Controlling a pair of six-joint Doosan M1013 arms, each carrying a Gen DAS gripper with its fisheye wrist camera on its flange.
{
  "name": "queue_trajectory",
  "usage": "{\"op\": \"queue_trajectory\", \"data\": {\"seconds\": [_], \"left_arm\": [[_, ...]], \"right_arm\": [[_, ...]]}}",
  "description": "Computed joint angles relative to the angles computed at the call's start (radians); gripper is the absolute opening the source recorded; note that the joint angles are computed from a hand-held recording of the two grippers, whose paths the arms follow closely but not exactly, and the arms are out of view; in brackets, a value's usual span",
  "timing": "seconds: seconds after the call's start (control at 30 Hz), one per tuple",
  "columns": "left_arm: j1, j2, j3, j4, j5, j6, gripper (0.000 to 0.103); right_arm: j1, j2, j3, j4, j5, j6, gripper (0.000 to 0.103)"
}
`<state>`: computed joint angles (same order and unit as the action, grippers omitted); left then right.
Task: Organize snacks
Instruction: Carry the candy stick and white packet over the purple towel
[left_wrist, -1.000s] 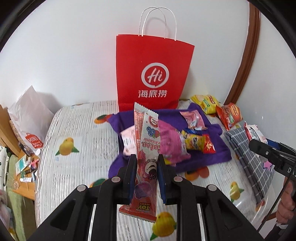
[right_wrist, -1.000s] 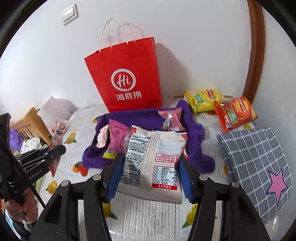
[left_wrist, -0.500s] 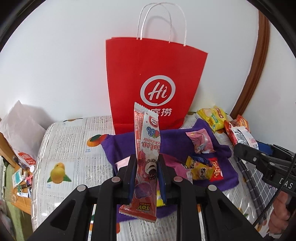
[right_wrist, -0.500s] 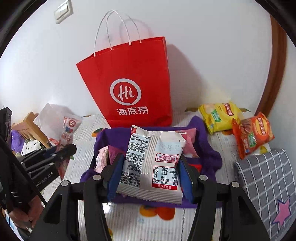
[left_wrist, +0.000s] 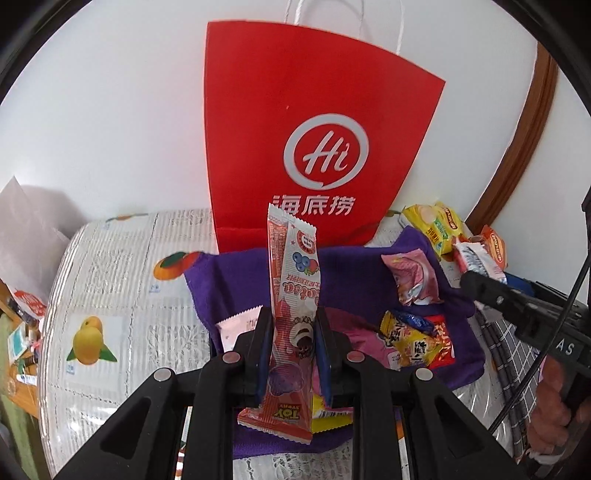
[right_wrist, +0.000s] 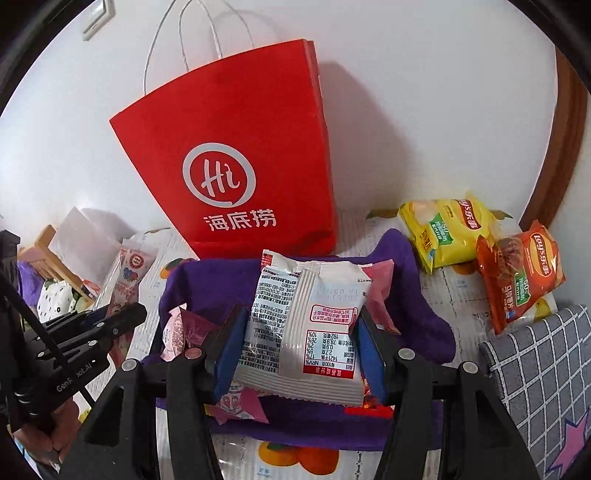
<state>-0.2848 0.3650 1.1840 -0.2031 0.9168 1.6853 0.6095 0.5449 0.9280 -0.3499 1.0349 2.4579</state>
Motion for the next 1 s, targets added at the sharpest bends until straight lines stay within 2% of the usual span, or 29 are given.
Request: {"op": "queue_trajectory", "data": {"seconds": [0.13,0.23,0.37,0.87,1.0], "left_arm": [[0.008,0.005,-0.004,-0.012,0.009,-0.005,0.021],[0.008,0.007,-0.006,0.003,0.004,-0.018,0.021],[0.013,0.012,-0.008,0.001,0.006,-0.016,0.021],[-0.002,0.020,-0.011,0.019,0.023,-0.019,0.021],[-0.001,0.020,-0.012,0.018,0.024,-0.019,0.021]], "right_arm": [[-0.020,-0.007,0.024,0.072,-0.007,-0.035,0.057],[-0.024,-0.005,0.027,0.067,0.009,-0.025,0.057],[-0.034,-0.010,0.042,0.109,-0.007,-0.039,0.057],[-0.037,0.058,-0.038,0.201,0.085,-0.125,0.057],[-0.029,0.078,-0.065,0.188,0.112,-0.148,0.058]]}}
